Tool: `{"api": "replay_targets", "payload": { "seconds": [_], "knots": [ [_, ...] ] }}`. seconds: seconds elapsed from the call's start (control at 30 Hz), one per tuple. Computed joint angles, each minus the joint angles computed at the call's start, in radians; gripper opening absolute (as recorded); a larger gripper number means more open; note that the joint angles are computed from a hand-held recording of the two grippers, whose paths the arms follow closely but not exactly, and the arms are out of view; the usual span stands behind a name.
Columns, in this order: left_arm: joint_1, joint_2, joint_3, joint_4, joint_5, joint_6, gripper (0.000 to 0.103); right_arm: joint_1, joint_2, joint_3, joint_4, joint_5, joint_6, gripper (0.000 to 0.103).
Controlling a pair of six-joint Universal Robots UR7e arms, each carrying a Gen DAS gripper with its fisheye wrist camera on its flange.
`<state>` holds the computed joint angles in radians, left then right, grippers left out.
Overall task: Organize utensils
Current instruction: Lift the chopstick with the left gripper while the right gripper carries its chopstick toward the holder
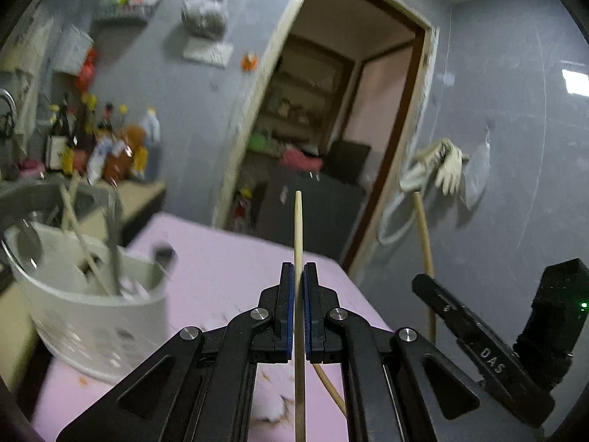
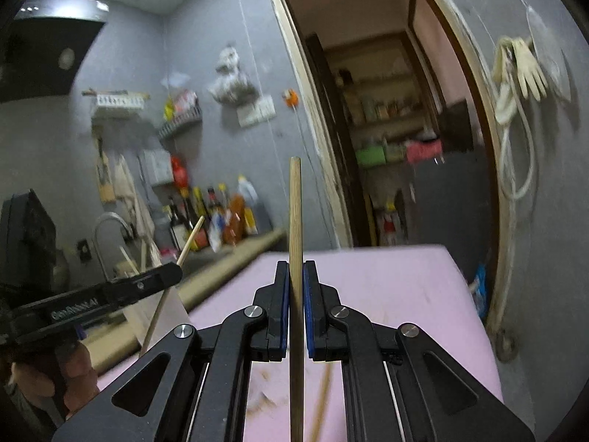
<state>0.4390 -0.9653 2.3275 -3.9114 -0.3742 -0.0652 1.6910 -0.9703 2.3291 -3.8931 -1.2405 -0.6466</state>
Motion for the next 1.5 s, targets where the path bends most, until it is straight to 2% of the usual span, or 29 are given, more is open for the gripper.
{"api": "replay_targets", "payload": {
  "seconds": [0.1, 0.2, 0.23, 0.4, 0.5, 0.63, 0.77, 0.87, 1.0, 1.2, 1.33, 1.5],
  "knots": [
    [-0.009, -0.014, -0.010, -0.125, 0.029, 0.142, 0.002, 0.029, 0.013, -0.022, -0.010, 0.043, 0.025, 0.005],
    [-0.021, -0.046, -0.023, -0.315, 0.054, 0.362, 0.002, 0.083, 0.040, -0.062, -0.012, 0.025, 0.034, 0.005],
    [-0.018, -0.079, -0.022, -0.344, 0.059, 0.415, 0.002, 0.102, 0.052, -0.078, -0.007, 0.021, 0.039, 0.005],
    [-0.014, -0.149, -0.069, -0.609, 0.106, 0.739, 0.002, 0.178, 0.117, -0.159, 0.015, 0.039, 0.076, 0.005],
    [0.001, -0.196, -0.109, -0.796, 0.097, 0.991, 0.002, 0.215, 0.166, -0.216, 0.030, 0.065, 0.121, 0.005],
    [0.032, -0.258, -0.124, -0.912, 0.068, 1.136, 0.002, 0.250, 0.232, -0.287, 0.021, 0.089, 0.188, 0.005],
    [0.083, -0.300, -0.113, -0.900, 0.024, 1.091, 0.002, 0.267, 0.293, -0.343, -0.025, 0.091, 0.247, 0.005],
    [0.119, -0.299, -0.140, -0.962, -0.013, 1.168, 0.002, 0.273, 0.344, -0.381, -0.082, 0.066, 0.291, 0.005],
    [0.161, -0.298, -0.139, -1.004, -0.054, 1.194, 0.003, 0.282, 0.396, -0.419, -0.146, 0.014, 0.326, 0.005],
    [0.220, -0.281, -0.112, -1.027, -0.108, 1.115, 0.003, 0.278, 0.440, -0.451, -0.188, -0.007, 0.344, 0.005],
    [0.246, -0.281, -0.085, -0.997, -0.130, 1.012, 0.003, 0.273, 0.458, -0.462, -0.199, 0.000, 0.337, 0.005],
    [0.255, -0.260, -0.094, -1.046, -0.154, 1.043, 0.003, 0.271, 0.469, -0.462, -0.229, 0.029, 0.338, 0.005]
  ]
}}
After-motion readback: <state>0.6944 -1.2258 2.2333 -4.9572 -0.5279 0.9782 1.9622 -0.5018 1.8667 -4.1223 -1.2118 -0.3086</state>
